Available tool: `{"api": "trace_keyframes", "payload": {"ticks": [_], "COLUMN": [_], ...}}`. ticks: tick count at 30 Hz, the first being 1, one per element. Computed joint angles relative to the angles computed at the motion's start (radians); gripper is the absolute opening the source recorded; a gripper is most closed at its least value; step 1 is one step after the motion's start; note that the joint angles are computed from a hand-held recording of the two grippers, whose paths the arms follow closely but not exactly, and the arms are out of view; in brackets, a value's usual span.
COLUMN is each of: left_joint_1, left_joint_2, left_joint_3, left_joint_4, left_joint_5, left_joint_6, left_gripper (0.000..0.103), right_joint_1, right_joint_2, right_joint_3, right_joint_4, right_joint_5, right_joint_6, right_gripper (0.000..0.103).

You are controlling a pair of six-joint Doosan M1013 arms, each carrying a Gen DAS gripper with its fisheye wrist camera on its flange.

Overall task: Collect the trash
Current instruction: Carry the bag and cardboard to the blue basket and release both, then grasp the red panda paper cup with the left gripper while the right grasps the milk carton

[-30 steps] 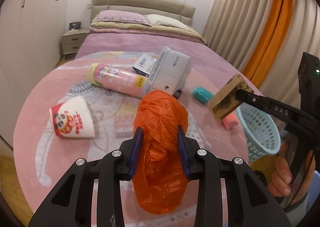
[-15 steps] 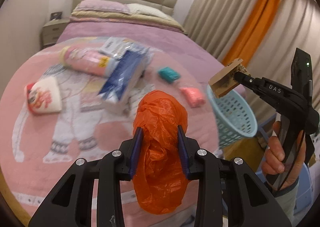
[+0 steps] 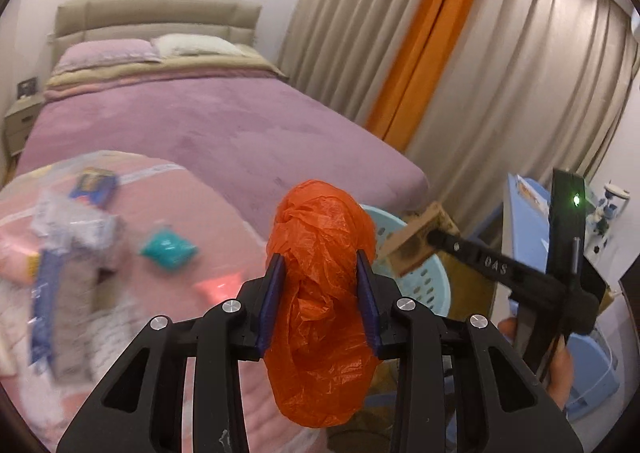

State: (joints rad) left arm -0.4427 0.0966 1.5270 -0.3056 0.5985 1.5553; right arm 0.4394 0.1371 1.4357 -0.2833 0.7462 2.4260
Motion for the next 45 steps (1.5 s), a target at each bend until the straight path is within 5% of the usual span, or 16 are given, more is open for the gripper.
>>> {"api": "trace_keyframes", "payload": {"ticks": [12, 16, 19, 23, 36, 45], "left_joint_1": [-0.034, -0.036, -0.032, -0.032, -0.003, 0.053], "left_joint_2": [0.161, 0.165, 0.15, 0.121, -0.007, -0.125], "left_joint_3": [-0.119, -0.124, -0.107, -0.075, 0.025, 0.11], "left_joint_4": [-0.052, -0.063, -0.097, -0.1, -0.099, 0.124], "left_joint_5": [0.092, 0.087, 0.075, 0.037, -0.088, -0.153], "left_joint_6": [0.022, 0.039, 0.073, 0.087, 0.069, -0.192], "left_gripper": [0.037, 0.052, 0.066, 0.076, 0.08, 0.081], "right_joint_1": [-0.081, -0.092, -0.096, -0.088, -0.021, 0.063], "right_joint_2": [0.031, 0.038, 0.033, 0.016, -0.006, 0.017], "right_joint_3": [0.036, 0.037, 0.047, 0.067, 0.022, -0.054], "right_joint_4": [0.119, 0.149, 0.161, 0.129, 0.108, 0.146], "right_joint_5": [0.091, 0.097, 0.086, 0.053, -0.005, -0.076], "right_joint_6": [0.001, -0.013, -0.02, 0.015, -0.05, -0.179], "right_gripper": [0.005, 0.006, 0.015, 0.05, 0.05, 0.05]}}
